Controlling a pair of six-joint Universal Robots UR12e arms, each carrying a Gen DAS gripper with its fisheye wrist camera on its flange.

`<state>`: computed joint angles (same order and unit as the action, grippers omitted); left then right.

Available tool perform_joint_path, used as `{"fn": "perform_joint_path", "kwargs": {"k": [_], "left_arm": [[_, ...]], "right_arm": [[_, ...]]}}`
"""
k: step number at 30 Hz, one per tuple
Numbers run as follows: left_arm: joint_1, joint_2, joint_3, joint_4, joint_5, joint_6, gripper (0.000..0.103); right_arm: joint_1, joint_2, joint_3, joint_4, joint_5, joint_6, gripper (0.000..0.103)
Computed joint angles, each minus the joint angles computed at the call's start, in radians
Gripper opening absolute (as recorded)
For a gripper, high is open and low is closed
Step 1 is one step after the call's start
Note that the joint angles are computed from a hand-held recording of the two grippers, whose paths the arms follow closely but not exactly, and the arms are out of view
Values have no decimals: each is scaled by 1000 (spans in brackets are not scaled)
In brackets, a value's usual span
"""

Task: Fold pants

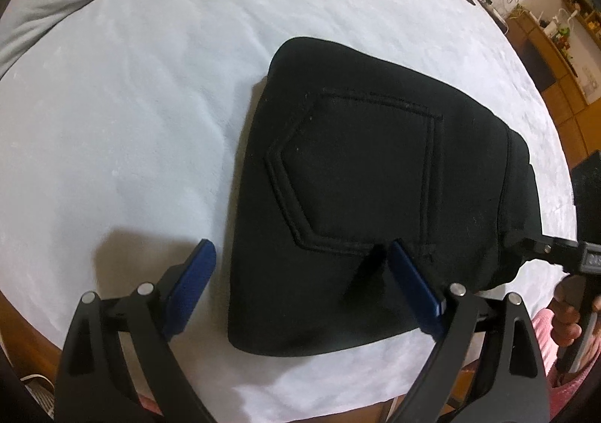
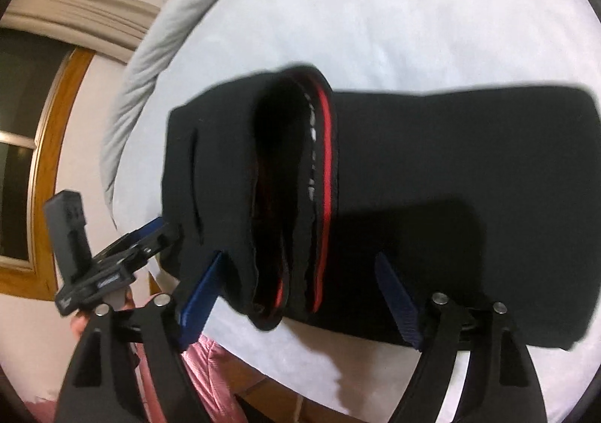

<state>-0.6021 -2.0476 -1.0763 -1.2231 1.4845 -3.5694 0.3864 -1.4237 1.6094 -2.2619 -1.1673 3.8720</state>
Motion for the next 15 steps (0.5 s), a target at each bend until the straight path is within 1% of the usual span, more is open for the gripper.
{"fn": "perform_joint_path", "kwargs": {"k": [2, 4, 5, 6, 7, 8, 9, 10, 11, 12, 13, 14, 15], "left_arm": [[3, 0, -2, -3, -14, -7, 92], [9, 0, -6, -4, -32, -17, 92], [11, 2, -11, 1, -38, -21, 92], [13, 3, -16, 5, -44, -25, 92], [15, 4, -19, 7, -49, -30, 92], [15, 6, -23, 9, -50, -33, 92], [15, 8, -26, 11, -52, -38, 92], [15, 7, -25, 12, -55, -42, 92], [18, 11, -33, 16, -60, -44, 92], [19, 14, -36, 15, -60, -44, 92], [18, 14, -36, 13, -57, -46, 92], [18, 14, -34, 12, -57, -47, 92], [17, 13, -30, 12, -58, -50, 92]], "right_arm": [[-2, 6, 8, -31, 9, 4, 91], [3, 15, 4, -52, 3, 4, 91], [3, 20, 7, -79, 27, -12, 90], [4, 28, 5, -100, 52, -20, 86], [6, 36, -1, -106, 64, -24, 85], [11, 43, -7, -108, 54, -36, 83], [15, 48, -11, -115, 44, -47, 73], [16, 50, -10, -124, 44, -51, 66], [9, 49, 1, -152, 75, -42, 49], [-1, 47, 18, -195, 118, -13, 30], [-2, 49, 20, -217, 126, 1, 26], [-5, 42, 28, -239, 131, -7, 22], [-5, 38, 28, -245, 126, -11, 20]]}}
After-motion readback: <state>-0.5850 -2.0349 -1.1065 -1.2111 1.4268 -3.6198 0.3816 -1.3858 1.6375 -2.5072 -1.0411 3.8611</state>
